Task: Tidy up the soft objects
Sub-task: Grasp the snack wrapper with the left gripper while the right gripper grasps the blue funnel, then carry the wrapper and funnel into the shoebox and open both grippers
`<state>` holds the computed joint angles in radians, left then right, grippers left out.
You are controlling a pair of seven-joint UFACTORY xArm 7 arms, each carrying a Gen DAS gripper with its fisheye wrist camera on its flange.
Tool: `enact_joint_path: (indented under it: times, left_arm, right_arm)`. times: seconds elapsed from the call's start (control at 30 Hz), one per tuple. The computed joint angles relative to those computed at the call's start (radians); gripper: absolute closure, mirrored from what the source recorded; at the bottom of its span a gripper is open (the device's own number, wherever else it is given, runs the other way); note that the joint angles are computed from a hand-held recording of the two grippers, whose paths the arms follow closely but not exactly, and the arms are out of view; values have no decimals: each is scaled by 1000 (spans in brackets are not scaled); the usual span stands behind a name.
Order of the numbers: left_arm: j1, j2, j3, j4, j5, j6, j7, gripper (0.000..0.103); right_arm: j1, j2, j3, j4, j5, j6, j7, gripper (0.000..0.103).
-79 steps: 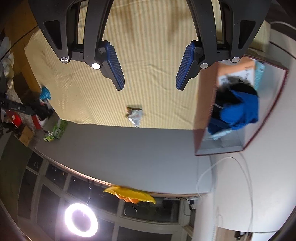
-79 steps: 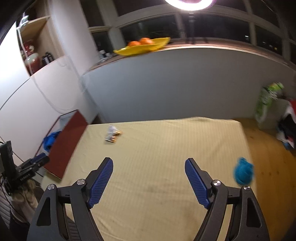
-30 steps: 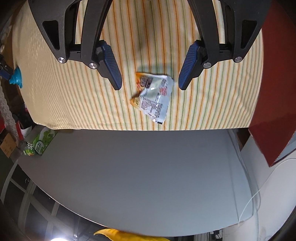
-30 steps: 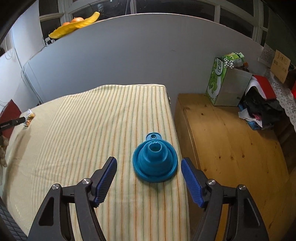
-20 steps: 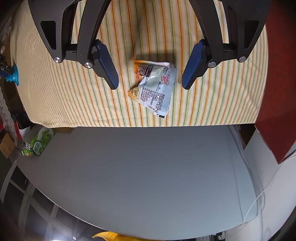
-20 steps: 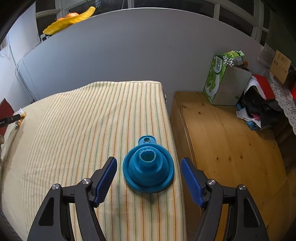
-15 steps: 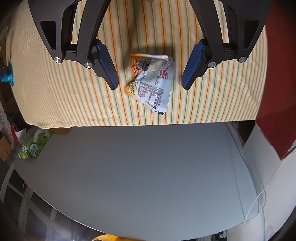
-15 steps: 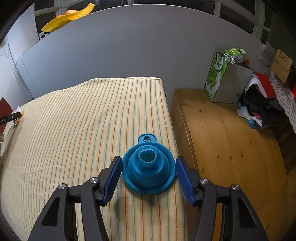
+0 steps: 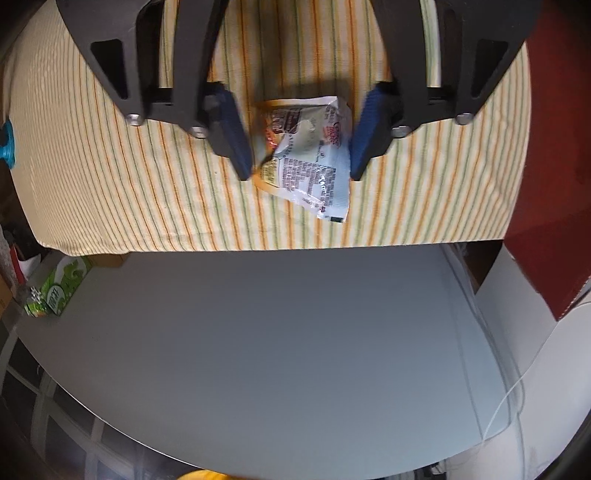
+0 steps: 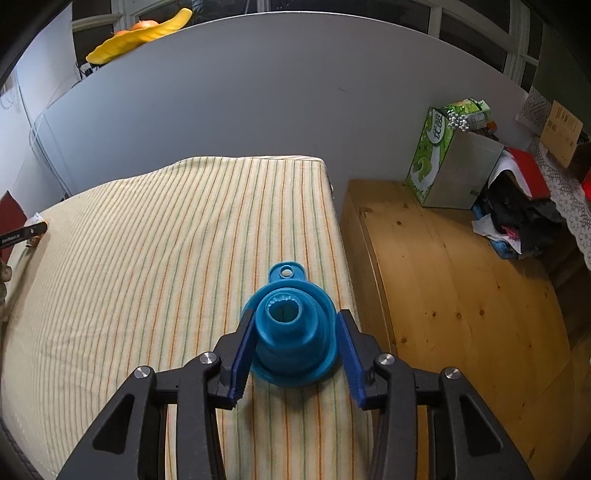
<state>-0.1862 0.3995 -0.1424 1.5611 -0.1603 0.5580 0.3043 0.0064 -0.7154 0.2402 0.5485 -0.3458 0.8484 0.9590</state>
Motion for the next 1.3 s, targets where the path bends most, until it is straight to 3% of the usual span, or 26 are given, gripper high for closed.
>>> enact_joint_path:
  times: [0.1,0.17,0.2,0.5,0.77,1.07,1.3]
  left_arm:
    - [8,-11,-1,-11,-9,-1,7,72]
    - [19,-23,-6,-25,-27,0,18,75]
    - [23,-29,-8,-33,-34,-1,26,76]
    - [56,-88,-19,-119,-111,-34,104,78]
    - [126,-193,-36,-226,-316,-28,316,79]
    - [121,-340,29,-322,-477,65,473,79]
    - [117,-485,120,-375,-581,172,574,79]
  right_arm:
    - [4,-6,2,3,4,5,4,65]
    - [6,-17,2,4,2,6,1,69]
    - [5,-19,5,7,2,12,2,75]
    - [23,-46,14,14,20,16,1,76]
    - [47,-50,33,27,37,-1,3,76]
    - [75,13,56,89,42,-38,1,76]
    - [92,146,81,239,10,-85,-23,76]
